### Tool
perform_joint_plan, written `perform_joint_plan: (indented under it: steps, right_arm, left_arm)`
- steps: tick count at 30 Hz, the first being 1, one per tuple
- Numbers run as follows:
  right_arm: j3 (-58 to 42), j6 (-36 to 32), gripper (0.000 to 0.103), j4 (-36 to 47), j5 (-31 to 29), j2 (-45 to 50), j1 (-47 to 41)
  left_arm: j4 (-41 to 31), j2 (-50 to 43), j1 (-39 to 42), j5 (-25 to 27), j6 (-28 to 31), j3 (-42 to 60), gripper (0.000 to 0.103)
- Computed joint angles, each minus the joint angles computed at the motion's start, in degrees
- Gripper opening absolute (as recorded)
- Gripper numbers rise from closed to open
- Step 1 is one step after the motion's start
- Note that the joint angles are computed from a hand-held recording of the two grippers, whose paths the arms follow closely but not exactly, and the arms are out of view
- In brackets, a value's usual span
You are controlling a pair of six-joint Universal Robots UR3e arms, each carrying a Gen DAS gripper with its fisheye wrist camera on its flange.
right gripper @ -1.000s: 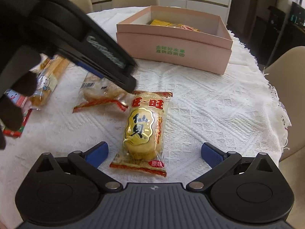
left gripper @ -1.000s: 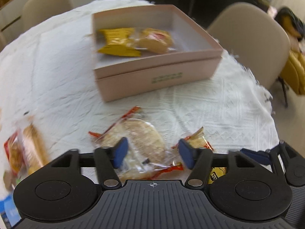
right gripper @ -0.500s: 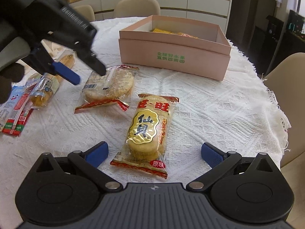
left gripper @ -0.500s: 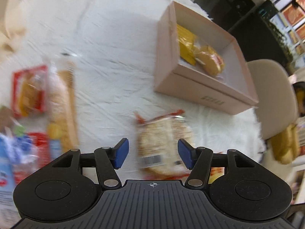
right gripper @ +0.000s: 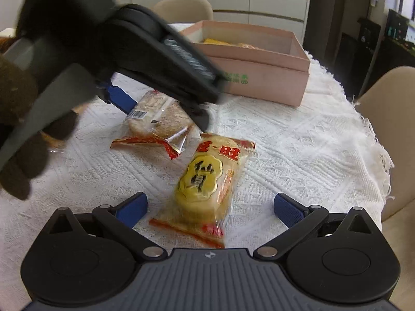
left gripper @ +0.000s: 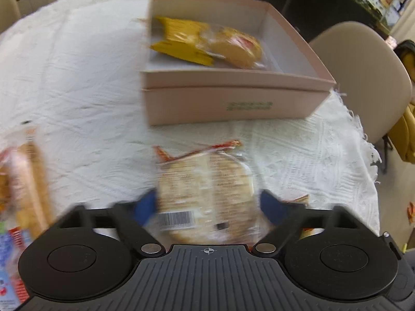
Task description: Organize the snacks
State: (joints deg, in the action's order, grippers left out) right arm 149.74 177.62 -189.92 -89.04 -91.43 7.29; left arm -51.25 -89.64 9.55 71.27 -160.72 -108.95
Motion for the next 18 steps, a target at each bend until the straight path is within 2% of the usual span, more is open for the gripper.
perform_joint_plan:
  steps: [4,8,10,13,15,17,18]
  right_arm:
    - [-1.8,-3.0,0.103,8.1,2.8,-3.9,-2.3]
    - [-7.4,-5.1,0.099,25.1,7.4,-10.2,-6.5]
    - [-7.8,-3.9,0.099,28.9,10.7,-13.8,-9.8]
    - [-9.5,-0.6,0.097,29.6,11.4,-13.1,-10.6]
    - [-12.1,1.9,0.088,28.1,8.7,-9.0,-8.0]
    - [-16.4,2.5,0.069,28.5,4.9,-3.8,-4.1]
    - [-18.3,2.4,0.067,28.9,3.3,-1.8,-2.6]
  left_arm:
    - [-12.0,7.6,10.5,-7.9,6.4,-2.7,0.082]
    - [-23.9,16.9,19.5,-10.6,14.5,-5.2,0.082]
    - [-31.5,21.4,25.0,-11.7,19.7,-5.6,0.082]
    - [-38.7,26.0,29.4,-11.7,24.9,-6.8,0.082]
    - [-42.7,28.6,31.5,-11.1,28.3,-7.6,0.082]
    - [-46.5,31.0,33.3,-10.7,31.7,-8.5,0.082]
    - [-48.3,32.2,34.1,-10.5,33.4,-8.9,0.082]
